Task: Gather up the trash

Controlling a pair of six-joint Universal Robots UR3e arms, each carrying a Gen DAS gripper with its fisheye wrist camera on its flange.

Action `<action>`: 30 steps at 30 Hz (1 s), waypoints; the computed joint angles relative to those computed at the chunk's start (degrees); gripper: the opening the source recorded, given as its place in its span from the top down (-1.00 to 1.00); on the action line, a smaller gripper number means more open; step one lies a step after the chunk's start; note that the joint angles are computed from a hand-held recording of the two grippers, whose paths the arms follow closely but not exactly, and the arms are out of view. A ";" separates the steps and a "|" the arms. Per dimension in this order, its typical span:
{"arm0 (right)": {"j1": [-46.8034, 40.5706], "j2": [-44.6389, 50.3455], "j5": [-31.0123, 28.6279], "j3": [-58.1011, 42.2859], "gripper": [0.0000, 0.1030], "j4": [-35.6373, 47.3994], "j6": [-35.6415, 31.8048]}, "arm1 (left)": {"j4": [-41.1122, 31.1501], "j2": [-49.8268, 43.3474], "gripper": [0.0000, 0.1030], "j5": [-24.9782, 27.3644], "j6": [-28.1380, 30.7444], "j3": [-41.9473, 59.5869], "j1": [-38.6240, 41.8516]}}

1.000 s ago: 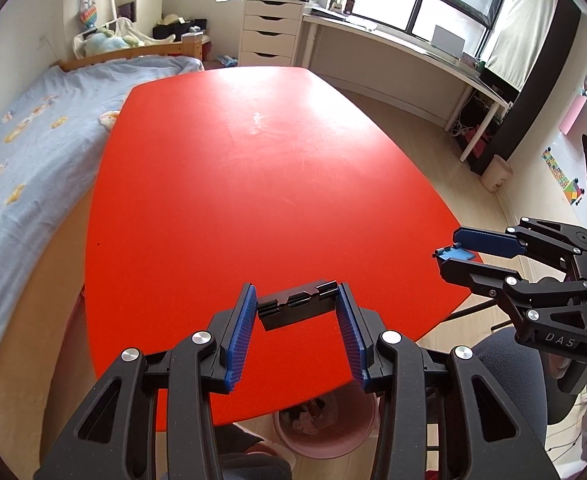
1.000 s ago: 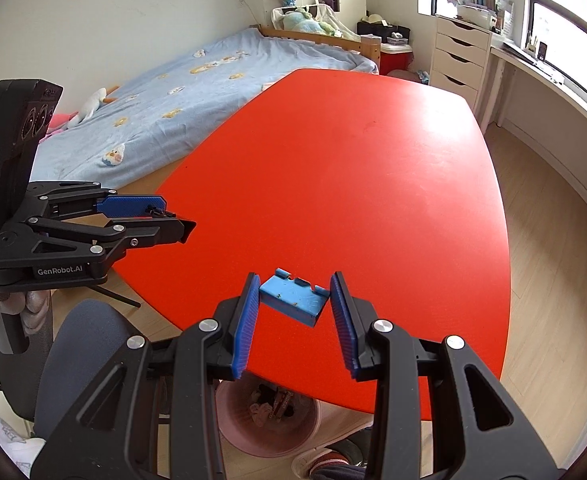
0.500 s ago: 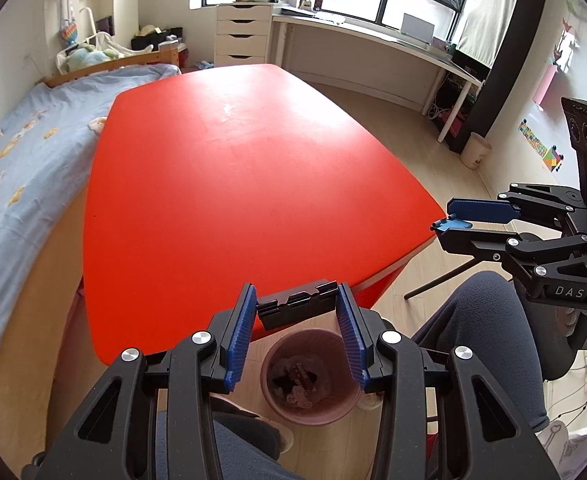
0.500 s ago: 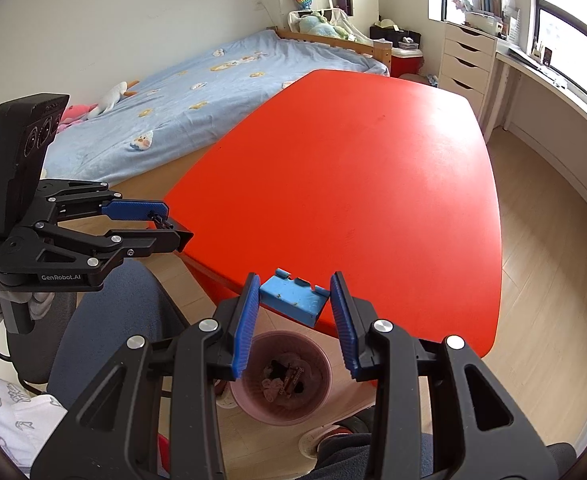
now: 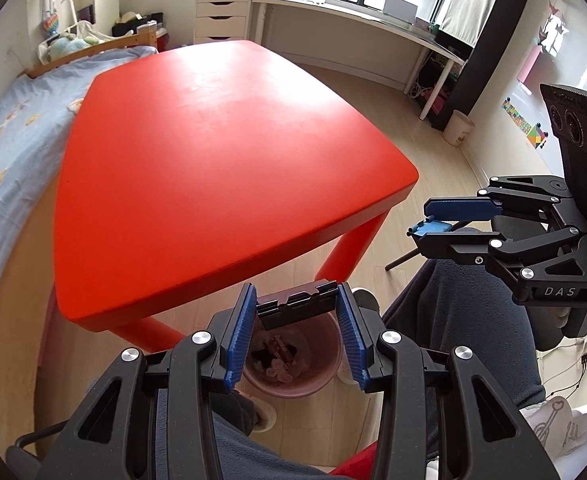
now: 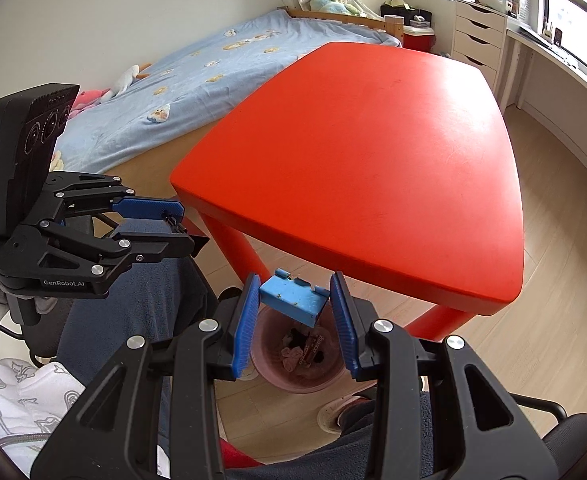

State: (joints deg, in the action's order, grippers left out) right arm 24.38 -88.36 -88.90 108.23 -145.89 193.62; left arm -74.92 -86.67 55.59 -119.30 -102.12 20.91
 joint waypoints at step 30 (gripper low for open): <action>-0.58 0.16 -0.19 2.24 -0.95 -1.88 3.06 | 2.16 -0.18 -0.85 -0.77 -2.24 -1.20 2.22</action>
State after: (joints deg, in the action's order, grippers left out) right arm 23.80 -88.20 -89.09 110.47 -147.78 196.67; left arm -72.76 -86.85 54.82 -121.54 -103.32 23.13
